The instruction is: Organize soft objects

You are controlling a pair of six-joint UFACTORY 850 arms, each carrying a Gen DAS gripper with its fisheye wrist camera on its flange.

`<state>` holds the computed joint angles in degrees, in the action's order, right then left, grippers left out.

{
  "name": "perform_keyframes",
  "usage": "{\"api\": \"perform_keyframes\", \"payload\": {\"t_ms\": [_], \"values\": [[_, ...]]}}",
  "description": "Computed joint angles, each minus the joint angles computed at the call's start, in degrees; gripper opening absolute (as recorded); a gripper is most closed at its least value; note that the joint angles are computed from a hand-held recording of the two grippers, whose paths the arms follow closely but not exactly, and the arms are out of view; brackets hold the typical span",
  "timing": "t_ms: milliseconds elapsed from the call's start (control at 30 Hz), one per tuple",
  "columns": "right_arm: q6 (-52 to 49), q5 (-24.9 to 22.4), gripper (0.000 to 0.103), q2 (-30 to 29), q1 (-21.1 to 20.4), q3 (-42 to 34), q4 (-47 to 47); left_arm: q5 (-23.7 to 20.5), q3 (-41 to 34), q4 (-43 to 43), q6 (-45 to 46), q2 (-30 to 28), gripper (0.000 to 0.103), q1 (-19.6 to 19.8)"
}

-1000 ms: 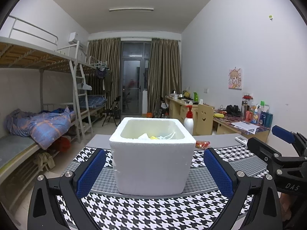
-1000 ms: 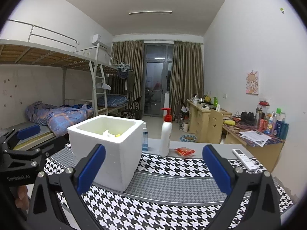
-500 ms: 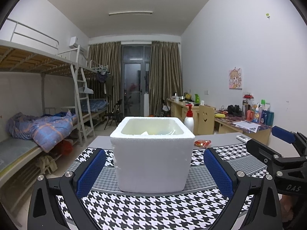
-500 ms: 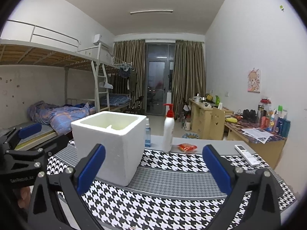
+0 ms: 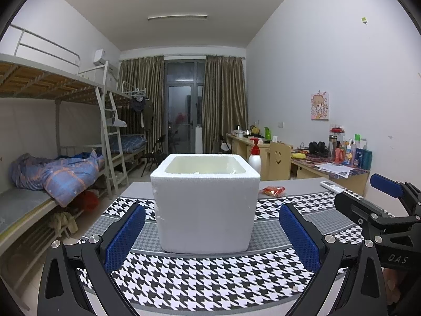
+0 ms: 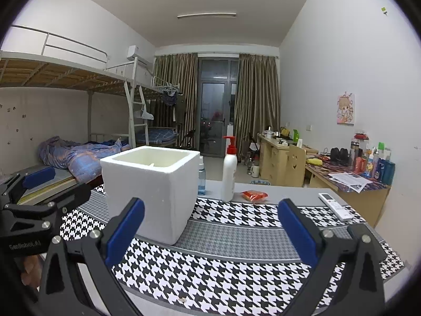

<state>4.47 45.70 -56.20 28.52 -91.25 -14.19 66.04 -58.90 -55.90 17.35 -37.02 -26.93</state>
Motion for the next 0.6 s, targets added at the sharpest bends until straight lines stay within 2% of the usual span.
{"api": "perform_keyframes", "payload": {"t_ms": [200,600], "values": [[-0.2,1.6,0.102,0.7,0.0,1.9,-0.1,0.1,0.4,-0.7,0.1,0.1,0.102,-0.8],[-0.3,1.8,0.102,0.5,-0.3,2.2,0.0,-0.3,0.2,-1.1,0.8,-0.2,0.102,-1.1]]}}
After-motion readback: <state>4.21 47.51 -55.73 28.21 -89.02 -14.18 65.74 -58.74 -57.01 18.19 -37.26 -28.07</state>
